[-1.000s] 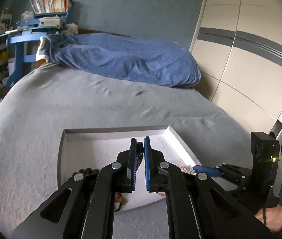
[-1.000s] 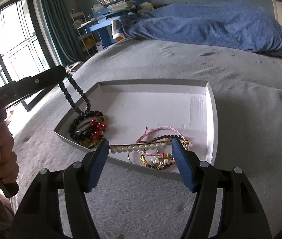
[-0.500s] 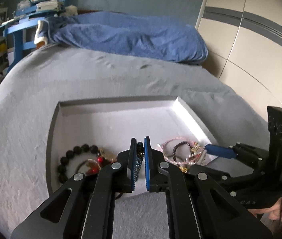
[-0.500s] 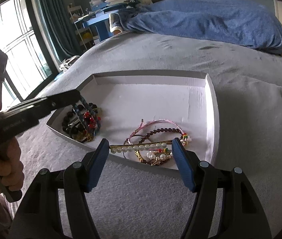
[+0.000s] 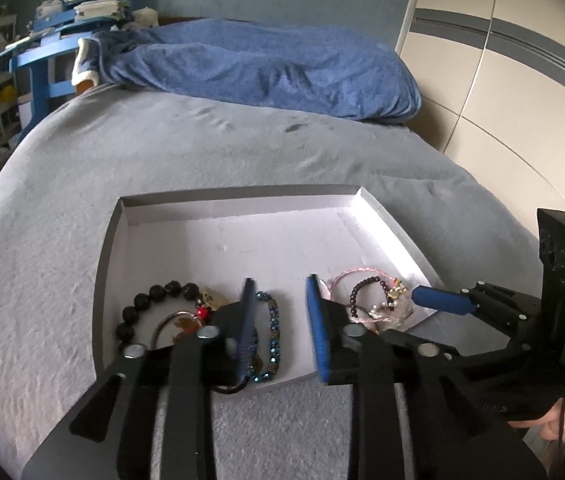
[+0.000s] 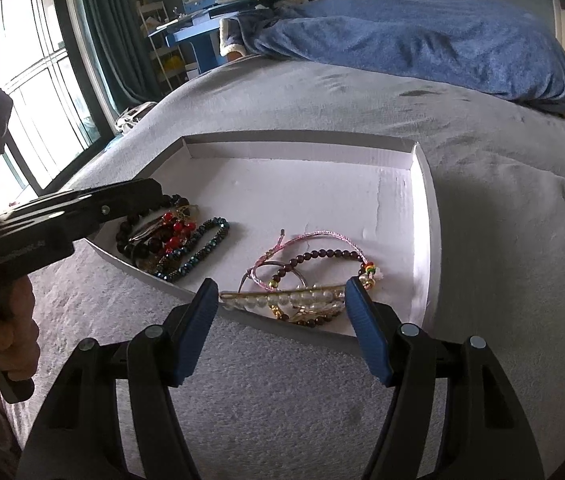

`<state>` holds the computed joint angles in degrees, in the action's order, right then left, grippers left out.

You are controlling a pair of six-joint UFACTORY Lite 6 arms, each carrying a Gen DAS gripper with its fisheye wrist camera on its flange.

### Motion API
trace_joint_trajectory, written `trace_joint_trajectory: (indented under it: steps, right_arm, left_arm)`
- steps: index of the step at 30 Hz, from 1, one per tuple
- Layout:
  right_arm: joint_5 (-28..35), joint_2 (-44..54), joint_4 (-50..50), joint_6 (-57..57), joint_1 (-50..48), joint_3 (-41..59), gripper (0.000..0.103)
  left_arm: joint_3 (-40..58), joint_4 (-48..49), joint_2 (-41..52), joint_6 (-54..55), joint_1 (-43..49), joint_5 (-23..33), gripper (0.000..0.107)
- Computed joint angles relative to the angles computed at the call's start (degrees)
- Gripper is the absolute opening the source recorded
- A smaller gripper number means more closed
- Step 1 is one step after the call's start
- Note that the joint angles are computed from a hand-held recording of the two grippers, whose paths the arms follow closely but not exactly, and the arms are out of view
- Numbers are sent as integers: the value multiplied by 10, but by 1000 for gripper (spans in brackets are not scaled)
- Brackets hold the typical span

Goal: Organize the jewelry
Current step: 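Open the right tool to drop the pin while the left tool releases the bracelet, then withdraw both open tools back from the tray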

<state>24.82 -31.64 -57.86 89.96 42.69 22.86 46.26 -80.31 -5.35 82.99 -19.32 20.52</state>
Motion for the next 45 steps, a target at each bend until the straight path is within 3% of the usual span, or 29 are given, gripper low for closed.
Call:
trace_joint_trajectory:
  steps: [7,14,21,32,36,38,43,45]
  right_arm:
    - [1,5,-13,18,3,0,67]
    - [19,-37,3,6,8,-12,73]
    - [56,-78,22,10,34,-25,75]
    - [181,-156,7,86,151,-47,85]
    - [270,-155,-46,166,249,-52,91]
    - [308,-154,-56,190,288,-54,93]
    - [358,-155,-59,236,349,-52,94]
    - [385,-150,-61,256,380,-51,94]
  left_arm:
    - [-14,0,-21,3,-9,-5,44]
    - [-36,-11,-48,20,-11,-12,72]
    - [-70,-7,-101,12,-11,-33,91]
    - [-141,22,-214,-18,13,-26,95]
    - [-196,-82,-274,85,16,-24,95]
    - [-226,-142,-310,144,1,-50,96]
    - [-253,-117,-344,110,15,-47,97]
    - [-273,-145,-367,134,8,-71,98]
